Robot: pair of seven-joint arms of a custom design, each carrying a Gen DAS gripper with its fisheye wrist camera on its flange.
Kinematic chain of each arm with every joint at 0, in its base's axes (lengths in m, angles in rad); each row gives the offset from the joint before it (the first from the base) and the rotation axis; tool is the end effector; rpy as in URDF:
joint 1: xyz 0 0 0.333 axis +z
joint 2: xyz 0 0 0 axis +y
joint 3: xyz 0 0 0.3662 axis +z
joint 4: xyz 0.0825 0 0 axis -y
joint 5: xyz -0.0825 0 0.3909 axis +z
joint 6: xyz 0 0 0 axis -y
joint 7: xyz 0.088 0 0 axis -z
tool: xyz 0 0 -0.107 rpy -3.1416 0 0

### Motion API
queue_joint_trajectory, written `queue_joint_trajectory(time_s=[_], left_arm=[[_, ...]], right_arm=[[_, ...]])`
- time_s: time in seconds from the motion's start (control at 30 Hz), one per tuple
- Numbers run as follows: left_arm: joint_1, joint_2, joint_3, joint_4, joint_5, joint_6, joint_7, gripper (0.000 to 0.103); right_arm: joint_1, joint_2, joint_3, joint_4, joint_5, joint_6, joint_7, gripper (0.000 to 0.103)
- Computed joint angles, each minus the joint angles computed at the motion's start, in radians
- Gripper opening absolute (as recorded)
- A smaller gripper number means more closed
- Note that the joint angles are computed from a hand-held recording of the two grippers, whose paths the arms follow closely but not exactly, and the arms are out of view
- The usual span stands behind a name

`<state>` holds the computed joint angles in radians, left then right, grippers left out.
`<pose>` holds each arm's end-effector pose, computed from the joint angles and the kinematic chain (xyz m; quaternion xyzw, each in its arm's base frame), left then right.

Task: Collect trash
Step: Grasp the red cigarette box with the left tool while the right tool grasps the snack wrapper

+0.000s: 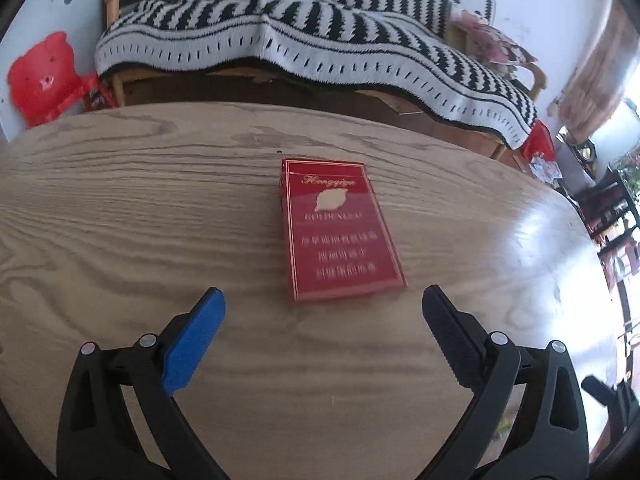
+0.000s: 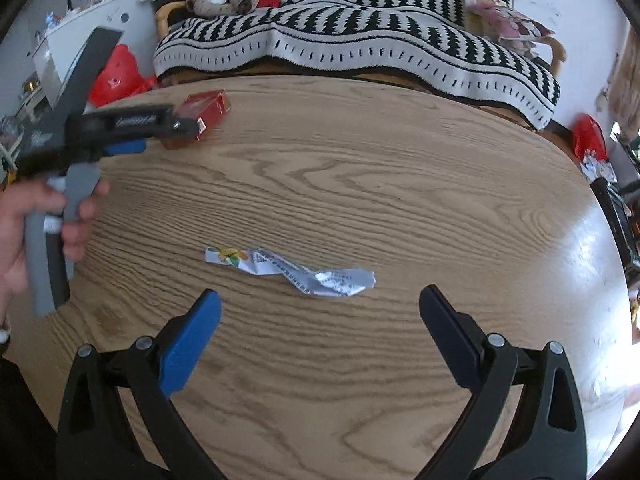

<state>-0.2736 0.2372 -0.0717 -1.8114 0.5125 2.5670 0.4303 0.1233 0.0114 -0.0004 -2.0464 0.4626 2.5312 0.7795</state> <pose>0.6385 -0.2332 0.5124 -0.8039 0.5090 -0.2416 0.1905 0.5934 0.0685 0.5321 -0.8467 0.4488 -0.1305 0.2541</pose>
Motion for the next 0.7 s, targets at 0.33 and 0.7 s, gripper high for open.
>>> queue_joint_trajectory(time_s=[0.33,0.7], left_arm=[[-0.049,0.068,0.040,0.107,0.131,-0.119,0.016,0.059],[-0.001,-0.046,-0.009,-0.024,0.087,-0.092,0.007,0.056]], right_arm=[[-0.010,0.059,0.018,0.033,-0.060,0.000,-0.080,0.096],[-0.039,0.151,0.054,0.162,-0.010,-0.117,-0.177,0.096]])
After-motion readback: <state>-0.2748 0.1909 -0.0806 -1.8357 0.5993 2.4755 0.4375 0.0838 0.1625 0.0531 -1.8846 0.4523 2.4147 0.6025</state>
